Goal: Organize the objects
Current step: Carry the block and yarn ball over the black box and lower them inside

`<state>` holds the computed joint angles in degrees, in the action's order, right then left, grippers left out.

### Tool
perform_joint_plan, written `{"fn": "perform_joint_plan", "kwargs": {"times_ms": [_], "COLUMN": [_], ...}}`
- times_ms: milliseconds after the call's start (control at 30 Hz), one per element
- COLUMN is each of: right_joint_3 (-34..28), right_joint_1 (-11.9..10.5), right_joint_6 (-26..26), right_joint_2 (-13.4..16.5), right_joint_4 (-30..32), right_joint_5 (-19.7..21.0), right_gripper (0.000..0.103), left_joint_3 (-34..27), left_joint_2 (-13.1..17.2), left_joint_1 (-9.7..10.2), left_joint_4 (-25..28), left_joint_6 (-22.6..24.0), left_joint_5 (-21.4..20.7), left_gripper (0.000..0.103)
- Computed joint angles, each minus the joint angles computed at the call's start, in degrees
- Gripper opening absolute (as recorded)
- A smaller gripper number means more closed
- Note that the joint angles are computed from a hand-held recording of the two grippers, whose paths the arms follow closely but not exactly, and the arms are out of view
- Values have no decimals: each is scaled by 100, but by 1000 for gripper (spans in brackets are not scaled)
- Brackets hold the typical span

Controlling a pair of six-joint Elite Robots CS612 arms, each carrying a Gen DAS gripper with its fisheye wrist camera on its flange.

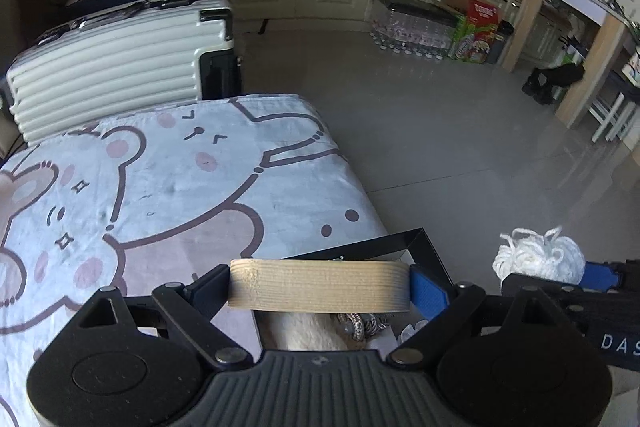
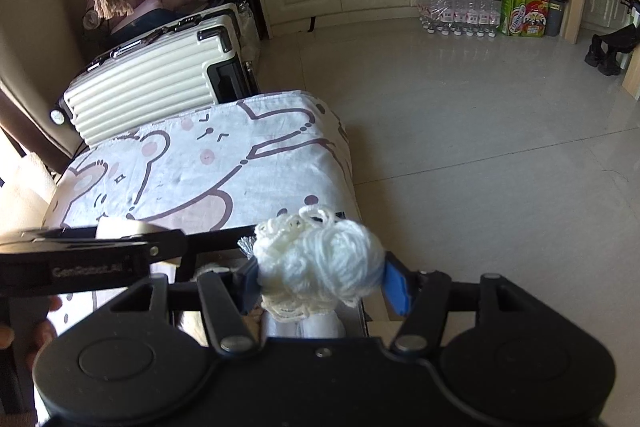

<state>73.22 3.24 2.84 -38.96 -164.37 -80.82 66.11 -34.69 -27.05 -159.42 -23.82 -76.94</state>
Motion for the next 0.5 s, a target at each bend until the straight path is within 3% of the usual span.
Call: {"fn": "perform_joint_plan", "kwargs": {"times_ms": [233,500], "right_joint_3": [-59,-145], "right_joint_1": [-71,-150], "right_joint_6": [82,348], "right_joint_2": [46,117], "right_joint_4": [80,129], "right_joint_5": [-23,26], "right_gripper": [62,62], "left_joint_3": [-387,-826], "left_joint_2": [305,650], "left_joint_1": [-65,9], "left_joint_4": [95,118], "left_joint_6": [1540,2429], "left_joint_5": [-18,-754], "left_gripper": [93,93]}}
